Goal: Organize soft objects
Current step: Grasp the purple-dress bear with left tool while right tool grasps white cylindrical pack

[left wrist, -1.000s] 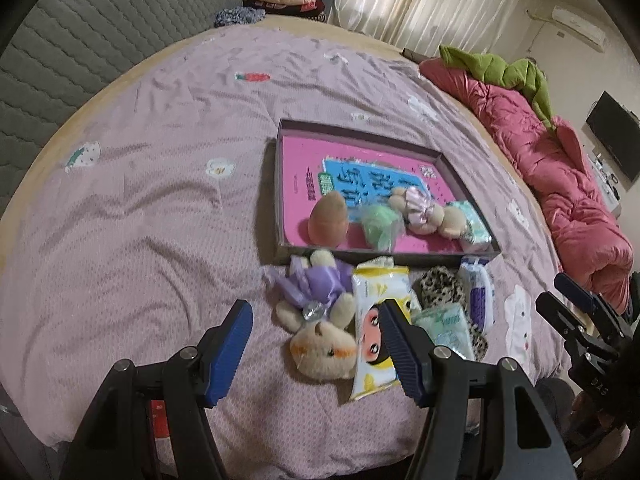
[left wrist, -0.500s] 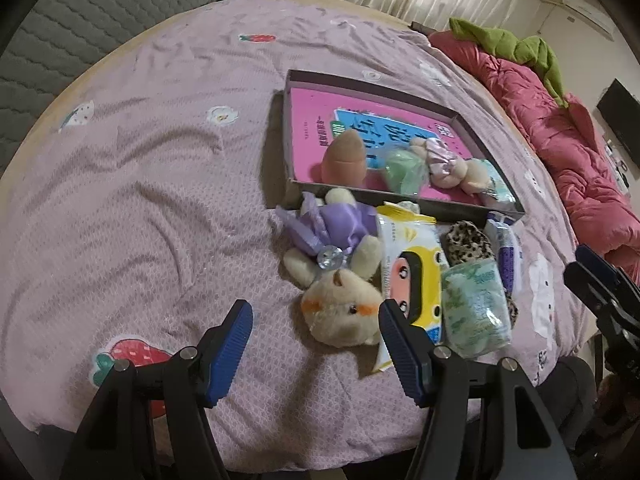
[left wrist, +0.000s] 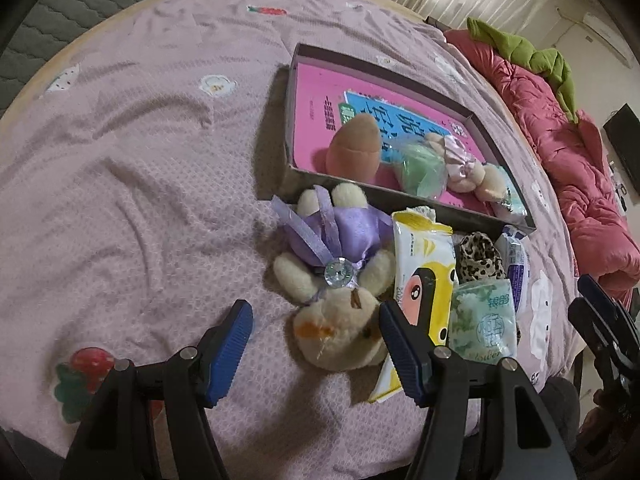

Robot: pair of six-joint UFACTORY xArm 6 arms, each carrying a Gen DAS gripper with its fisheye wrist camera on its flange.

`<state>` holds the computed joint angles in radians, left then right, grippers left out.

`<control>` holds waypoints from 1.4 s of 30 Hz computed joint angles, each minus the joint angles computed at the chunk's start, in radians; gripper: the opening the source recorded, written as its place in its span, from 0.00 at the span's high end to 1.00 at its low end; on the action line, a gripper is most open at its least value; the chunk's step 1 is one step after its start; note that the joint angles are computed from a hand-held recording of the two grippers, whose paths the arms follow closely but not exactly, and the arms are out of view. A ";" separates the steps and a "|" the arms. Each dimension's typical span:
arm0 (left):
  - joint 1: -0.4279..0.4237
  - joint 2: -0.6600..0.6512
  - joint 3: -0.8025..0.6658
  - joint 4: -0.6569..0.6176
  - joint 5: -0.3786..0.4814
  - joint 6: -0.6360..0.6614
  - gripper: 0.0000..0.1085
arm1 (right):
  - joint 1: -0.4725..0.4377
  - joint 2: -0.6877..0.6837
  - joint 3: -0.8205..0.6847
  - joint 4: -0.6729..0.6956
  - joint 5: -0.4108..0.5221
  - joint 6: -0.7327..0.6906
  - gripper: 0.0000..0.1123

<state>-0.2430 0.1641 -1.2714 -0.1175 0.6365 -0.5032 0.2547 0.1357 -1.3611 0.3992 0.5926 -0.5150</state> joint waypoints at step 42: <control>0.014 0.094 -0.059 -0.079 -0.045 0.076 0.38 | 0.035 0.157 -0.137 0.158 0.230 -0.151 0.72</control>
